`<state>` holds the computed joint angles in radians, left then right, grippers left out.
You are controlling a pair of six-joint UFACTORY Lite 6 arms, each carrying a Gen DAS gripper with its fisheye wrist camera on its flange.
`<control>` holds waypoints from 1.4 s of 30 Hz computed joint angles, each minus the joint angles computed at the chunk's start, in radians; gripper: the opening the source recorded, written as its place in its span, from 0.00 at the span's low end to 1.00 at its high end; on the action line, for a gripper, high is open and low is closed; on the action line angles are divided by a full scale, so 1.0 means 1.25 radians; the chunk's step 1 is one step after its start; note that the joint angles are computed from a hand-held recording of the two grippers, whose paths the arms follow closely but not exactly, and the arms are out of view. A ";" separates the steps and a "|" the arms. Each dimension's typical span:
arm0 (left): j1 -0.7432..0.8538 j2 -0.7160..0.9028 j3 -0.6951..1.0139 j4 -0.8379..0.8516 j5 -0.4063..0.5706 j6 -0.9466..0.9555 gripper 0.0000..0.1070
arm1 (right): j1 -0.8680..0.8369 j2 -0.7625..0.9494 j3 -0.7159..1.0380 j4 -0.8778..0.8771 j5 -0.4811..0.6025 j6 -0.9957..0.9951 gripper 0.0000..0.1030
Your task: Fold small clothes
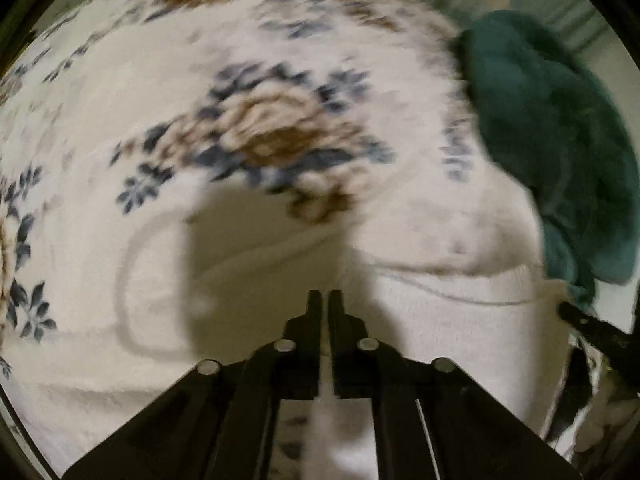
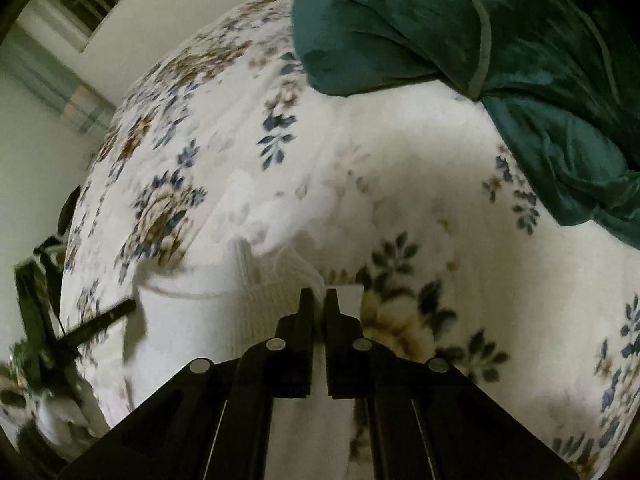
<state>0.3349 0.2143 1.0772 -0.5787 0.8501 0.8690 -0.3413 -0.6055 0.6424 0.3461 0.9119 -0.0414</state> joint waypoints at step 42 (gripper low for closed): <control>0.183 0.023 -0.014 -0.052 0.275 0.076 0.65 | -0.186 0.086 -0.089 0.200 0.101 -0.286 0.55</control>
